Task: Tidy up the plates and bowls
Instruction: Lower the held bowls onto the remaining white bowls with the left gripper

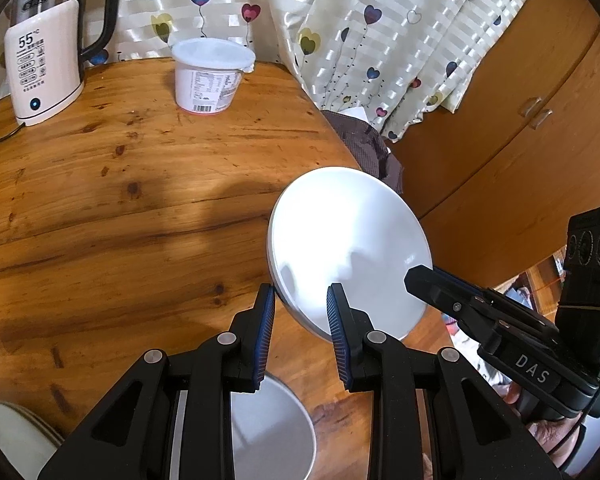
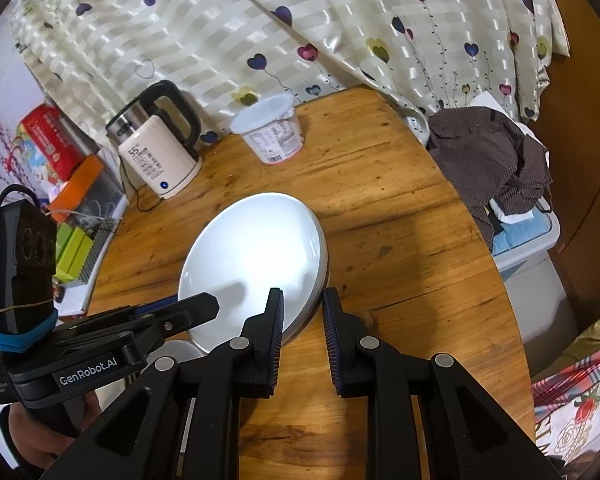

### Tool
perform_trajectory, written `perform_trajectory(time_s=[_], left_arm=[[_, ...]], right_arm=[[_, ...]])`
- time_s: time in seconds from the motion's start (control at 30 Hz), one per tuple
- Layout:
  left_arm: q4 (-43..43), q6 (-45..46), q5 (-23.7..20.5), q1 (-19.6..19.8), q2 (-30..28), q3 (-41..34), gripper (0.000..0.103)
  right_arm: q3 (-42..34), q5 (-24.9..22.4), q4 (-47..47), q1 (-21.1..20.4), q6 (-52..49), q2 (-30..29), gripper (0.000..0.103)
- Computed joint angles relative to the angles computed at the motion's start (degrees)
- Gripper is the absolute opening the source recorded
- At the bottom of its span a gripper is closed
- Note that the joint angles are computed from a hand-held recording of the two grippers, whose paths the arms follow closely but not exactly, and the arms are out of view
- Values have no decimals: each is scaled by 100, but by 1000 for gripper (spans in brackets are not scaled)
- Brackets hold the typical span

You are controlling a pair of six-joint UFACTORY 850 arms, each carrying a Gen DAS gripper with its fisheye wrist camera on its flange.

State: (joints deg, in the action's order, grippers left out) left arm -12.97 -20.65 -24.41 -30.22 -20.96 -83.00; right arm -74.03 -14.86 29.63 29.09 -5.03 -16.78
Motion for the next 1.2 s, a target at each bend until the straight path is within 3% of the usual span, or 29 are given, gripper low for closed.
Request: perform_trajectory(time_s=[0.57, 1.2], left_arm=[[641, -738, 249, -18, 883, 922, 28], [1427, -1671, 244, -127, 1591, 1703, 28]], right_arm=[[145, 49, -277, 404, 226, 259, 20], [329, 35, -215, 762, 194, 414, 20]])
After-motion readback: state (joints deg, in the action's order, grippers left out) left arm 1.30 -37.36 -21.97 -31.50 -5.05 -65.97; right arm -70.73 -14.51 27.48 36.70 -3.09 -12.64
